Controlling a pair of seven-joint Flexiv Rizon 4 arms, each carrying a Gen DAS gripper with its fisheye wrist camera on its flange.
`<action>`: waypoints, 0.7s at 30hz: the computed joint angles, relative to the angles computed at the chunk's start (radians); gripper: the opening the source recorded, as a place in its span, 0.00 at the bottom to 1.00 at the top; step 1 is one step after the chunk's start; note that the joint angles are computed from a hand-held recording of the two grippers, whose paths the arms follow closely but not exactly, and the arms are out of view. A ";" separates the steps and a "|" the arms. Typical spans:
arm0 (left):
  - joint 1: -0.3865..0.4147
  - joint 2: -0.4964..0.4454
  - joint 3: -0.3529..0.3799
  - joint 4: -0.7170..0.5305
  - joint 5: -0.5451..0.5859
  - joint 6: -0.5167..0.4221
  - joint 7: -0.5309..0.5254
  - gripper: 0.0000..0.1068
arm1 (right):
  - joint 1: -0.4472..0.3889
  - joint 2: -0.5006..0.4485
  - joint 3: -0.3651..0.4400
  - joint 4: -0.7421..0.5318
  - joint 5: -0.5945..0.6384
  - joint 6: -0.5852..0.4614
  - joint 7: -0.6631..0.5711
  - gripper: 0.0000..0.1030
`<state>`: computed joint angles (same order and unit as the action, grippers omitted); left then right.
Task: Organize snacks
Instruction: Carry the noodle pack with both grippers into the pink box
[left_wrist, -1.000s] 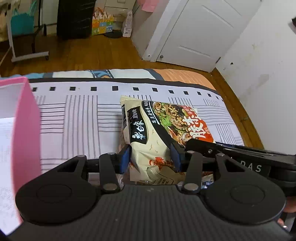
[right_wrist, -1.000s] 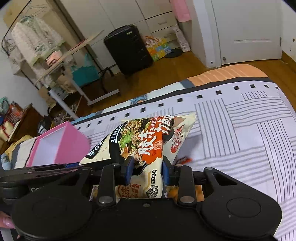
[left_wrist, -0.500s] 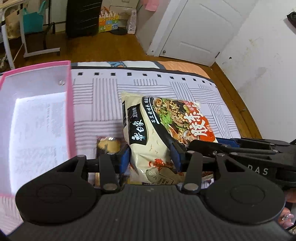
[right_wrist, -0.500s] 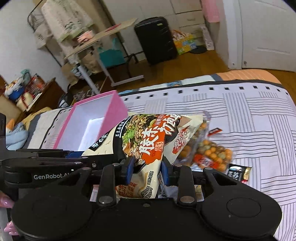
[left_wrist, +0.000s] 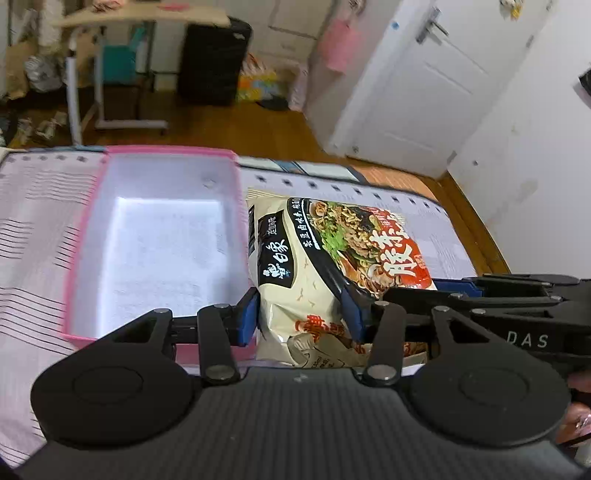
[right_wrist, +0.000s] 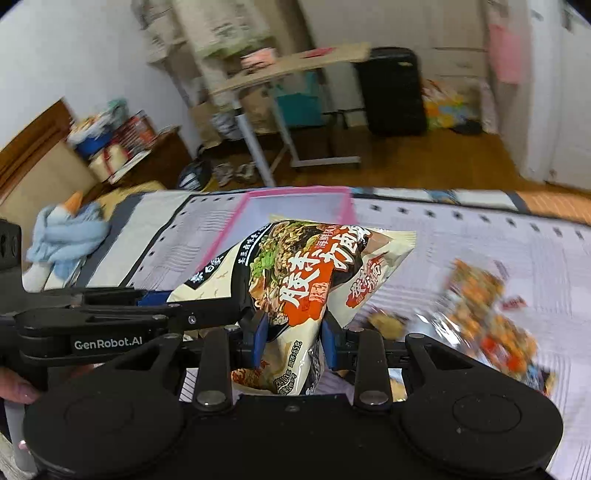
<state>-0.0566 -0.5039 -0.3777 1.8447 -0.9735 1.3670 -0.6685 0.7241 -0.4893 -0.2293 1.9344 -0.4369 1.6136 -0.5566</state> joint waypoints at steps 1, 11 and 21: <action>0.008 0.004 -0.004 0.004 -0.012 0.014 0.011 0.43 | -0.007 -0.016 0.009 -0.031 -0.005 -0.007 -0.009 0.35; 0.058 -0.100 -0.040 -0.087 -0.085 0.165 0.088 0.45 | -0.181 -0.236 0.228 -0.364 0.018 -0.126 -0.172 0.35; -0.035 -0.392 0.189 -0.425 0.192 0.029 -0.222 0.45 | -0.288 -0.533 0.390 -0.757 0.135 -0.278 -0.380 0.35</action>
